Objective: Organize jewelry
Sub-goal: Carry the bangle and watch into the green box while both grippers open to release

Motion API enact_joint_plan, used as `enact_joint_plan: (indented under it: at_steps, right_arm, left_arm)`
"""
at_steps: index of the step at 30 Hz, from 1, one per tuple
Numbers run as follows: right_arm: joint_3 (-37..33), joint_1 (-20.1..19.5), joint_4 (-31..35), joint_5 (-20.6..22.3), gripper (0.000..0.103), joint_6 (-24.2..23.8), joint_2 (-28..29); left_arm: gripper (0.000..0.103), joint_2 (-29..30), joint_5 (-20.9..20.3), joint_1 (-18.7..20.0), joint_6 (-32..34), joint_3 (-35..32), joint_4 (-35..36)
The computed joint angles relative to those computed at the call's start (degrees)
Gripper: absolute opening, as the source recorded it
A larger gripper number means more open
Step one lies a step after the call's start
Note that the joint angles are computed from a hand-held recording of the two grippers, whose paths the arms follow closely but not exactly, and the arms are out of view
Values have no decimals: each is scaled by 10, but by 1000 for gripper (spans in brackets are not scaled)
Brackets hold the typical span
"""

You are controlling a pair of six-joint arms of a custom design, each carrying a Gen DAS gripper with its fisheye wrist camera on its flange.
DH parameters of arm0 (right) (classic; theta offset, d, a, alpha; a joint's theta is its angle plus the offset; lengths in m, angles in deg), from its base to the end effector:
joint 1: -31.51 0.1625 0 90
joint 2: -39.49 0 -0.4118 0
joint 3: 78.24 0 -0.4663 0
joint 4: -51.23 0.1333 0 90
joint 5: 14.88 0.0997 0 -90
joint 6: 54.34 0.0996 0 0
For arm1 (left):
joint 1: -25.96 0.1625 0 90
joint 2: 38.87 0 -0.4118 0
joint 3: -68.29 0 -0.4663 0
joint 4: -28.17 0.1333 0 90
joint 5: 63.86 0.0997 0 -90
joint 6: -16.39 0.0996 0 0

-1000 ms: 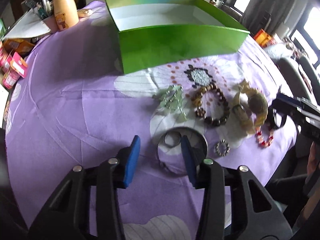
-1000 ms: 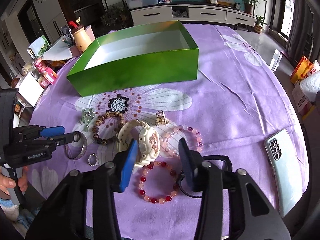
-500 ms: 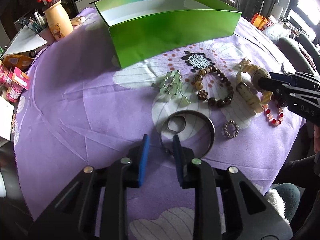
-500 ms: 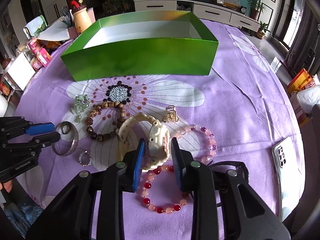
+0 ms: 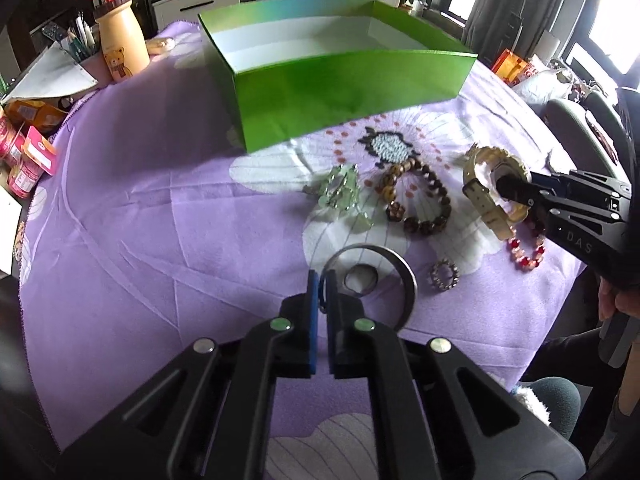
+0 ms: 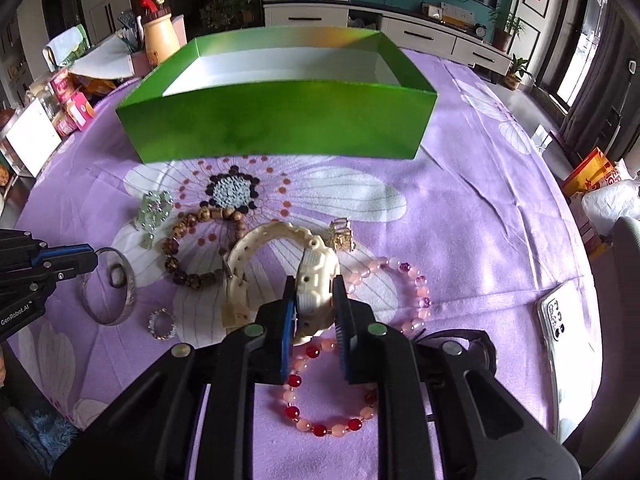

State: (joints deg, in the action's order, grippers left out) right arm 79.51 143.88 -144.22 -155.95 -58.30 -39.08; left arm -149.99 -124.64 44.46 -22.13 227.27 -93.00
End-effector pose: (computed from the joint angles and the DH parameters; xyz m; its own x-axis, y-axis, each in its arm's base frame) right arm 0.1606 -0.2435 0.0961 -0.6869 0.0218 0.7265 -0.3896 0.8327 -0.3934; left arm -0.1651 -0.2471 0.0890 -0.6784 0.4931 -0.5447 0.6210 0.7810 -0.0665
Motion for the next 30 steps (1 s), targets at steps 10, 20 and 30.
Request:
enact_joint_plan:
  at_steps: [10,20,30]
  right_arm:
    - [-3,38,21,-4,17,18,-43]
    - [-47,66,24,-16,17,-3,-55]
    - [-149,23,-38,3,17,-70,24]
  left_arm:
    - [3,-27,6,-10,18,-9,-18]
    - [3,61,42,28,124,-80,-161]
    - [3,249,72,114,233,-183,-334]
